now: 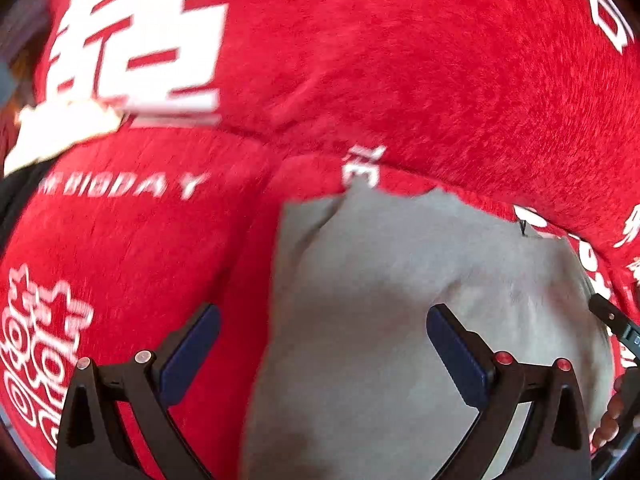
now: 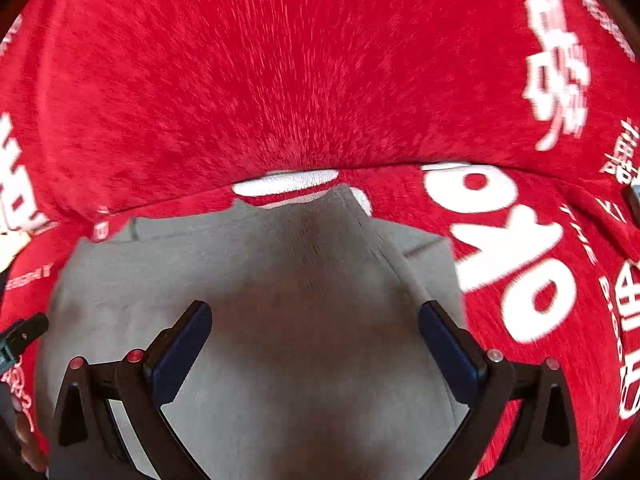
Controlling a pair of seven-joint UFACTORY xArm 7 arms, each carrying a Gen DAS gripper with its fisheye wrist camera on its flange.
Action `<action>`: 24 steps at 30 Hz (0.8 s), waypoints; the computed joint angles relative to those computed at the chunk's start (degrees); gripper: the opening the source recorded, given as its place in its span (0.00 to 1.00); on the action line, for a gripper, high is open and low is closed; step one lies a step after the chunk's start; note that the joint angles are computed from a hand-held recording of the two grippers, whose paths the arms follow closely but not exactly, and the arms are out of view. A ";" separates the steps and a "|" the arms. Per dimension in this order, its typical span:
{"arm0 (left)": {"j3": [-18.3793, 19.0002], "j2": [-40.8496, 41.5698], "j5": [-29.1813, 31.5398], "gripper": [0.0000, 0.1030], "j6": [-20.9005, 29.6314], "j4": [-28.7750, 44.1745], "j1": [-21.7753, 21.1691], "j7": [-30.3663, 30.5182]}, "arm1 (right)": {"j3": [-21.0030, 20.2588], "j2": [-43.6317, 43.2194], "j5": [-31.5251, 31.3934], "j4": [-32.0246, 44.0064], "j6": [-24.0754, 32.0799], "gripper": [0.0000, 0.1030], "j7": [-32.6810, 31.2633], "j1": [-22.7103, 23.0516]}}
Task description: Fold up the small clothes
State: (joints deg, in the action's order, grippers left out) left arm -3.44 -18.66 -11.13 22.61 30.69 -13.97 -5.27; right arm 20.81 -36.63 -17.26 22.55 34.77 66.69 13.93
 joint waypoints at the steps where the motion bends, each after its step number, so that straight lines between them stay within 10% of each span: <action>1: 2.27 0.00 -2.53 1.00 1.58 -0.53 -1.19 2.71 | 0.28 -1.38 0.74 -0.75 0.22 1.00 0.39 1.18; 6: 7.12 3.04 -17.30 1.00 6.30 -0.40 -4.46 12.84 | 5.56 1.71 0.31 0.03 0.92 1.00 4.95 4.14; 14: -0.51 4.91 -11.05 0.97 2.16 1.13 -3.12 6.13 | 5.51 9.39 -6.11 4.17 3.78 1.00 8.18 6.28; 24: 0.30 1.43 -9.18 0.28 4.65 1.86 -2.42 5.73 | 6.19 16.43 -17.29 7.61 3.73 1.00 17.54 4.94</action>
State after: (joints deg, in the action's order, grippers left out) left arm -3.14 -17.23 -20.32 27.26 32.55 -16.39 0.45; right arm 27.00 -20.20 -34.56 30.16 38.49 84.24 18.87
